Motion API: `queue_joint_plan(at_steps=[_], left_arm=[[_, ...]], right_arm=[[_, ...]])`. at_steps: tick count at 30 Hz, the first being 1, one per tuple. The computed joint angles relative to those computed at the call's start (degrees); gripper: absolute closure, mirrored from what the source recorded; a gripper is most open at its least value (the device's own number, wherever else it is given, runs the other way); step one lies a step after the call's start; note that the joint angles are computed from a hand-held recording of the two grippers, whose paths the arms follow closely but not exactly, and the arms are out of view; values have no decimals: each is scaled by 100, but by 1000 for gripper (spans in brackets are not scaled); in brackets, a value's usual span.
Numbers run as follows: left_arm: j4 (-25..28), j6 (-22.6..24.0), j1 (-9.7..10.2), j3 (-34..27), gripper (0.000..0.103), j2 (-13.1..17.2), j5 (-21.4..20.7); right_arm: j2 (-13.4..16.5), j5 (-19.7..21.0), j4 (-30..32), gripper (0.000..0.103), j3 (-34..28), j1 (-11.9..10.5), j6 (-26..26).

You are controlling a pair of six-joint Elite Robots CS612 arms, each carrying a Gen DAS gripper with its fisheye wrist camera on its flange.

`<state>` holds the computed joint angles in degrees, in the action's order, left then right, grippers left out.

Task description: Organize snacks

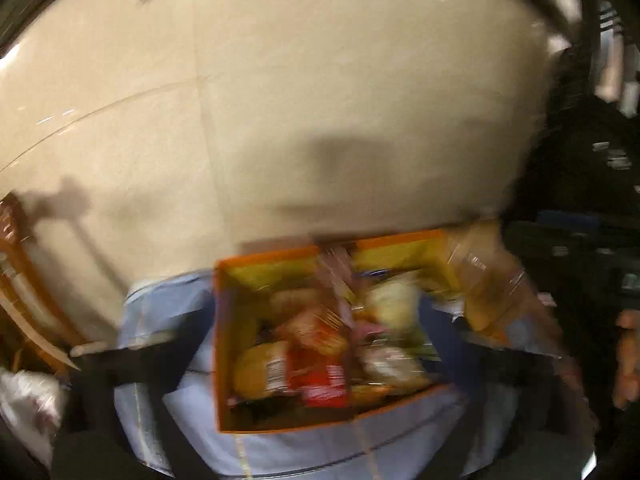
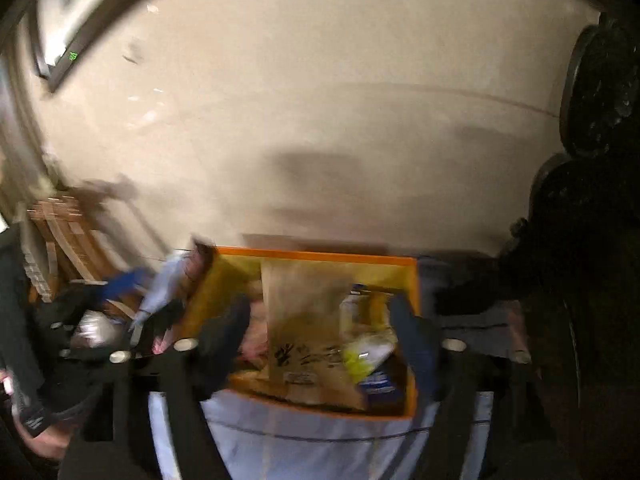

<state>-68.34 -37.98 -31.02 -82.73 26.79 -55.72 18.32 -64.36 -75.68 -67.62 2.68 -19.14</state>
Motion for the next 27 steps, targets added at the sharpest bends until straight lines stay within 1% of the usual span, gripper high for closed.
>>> queue_joint_plan(at_steps=[1,2,3,5,7,8,9,11,13,15,16,19,22,25,27], left_arm=[[36,-79,8,13,5,7,-4],[23,-156,16,-68,5,67,-107],[76,-219,9,-128,4,104,-133],[446,-407,-44,-278,4,147,-114],[629,-517,-119,-454,4,214,-67],[768,-579,-181,-574,4,254,-20],[841,-621,-242,-684,4,296,19],[1164,-686,-394,-924,4,355,75],[1322,-675,-544,-1153,4,417,38],[1569,-692,-728,-1409,4,481,-9],[1657,-724,-785,-1484,4,492,-35],[2077,-1028,-1042,-1795,4,541,23],[2549,-1379,-1313,-2093,4,574,159],[2920,-1730,-1533,-2354,4,589,226],[3155,-1947,-1643,-2455,4,556,288]], right_arm=[[40,80,6,29,-27,-22,15],[86,132,28,29,-88,-39,-2],[152,124,71,29,-195,-56,-30],[257,127,174,29,-403,-89,8],[362,218,384,29,-670,-126,88],[435,284,594,29,-905,-154,64],[498,293,680,28,-1072,-165,45],[652,245,897,27,-1515,-190,-22],[805,219,1244,25,-2008,-247,-115],[917,164,1495,23,-2367,-288,-109],[968,151,1666,22,-2552,-322,-78],[1150,79,2146,20,-3179,-449,0],[1293,-54,2413,20,-3666,-534,15],[1390,-35,2662,19,-4137,-645,53],[1431,48,2766,15,-4434,-723,66]])
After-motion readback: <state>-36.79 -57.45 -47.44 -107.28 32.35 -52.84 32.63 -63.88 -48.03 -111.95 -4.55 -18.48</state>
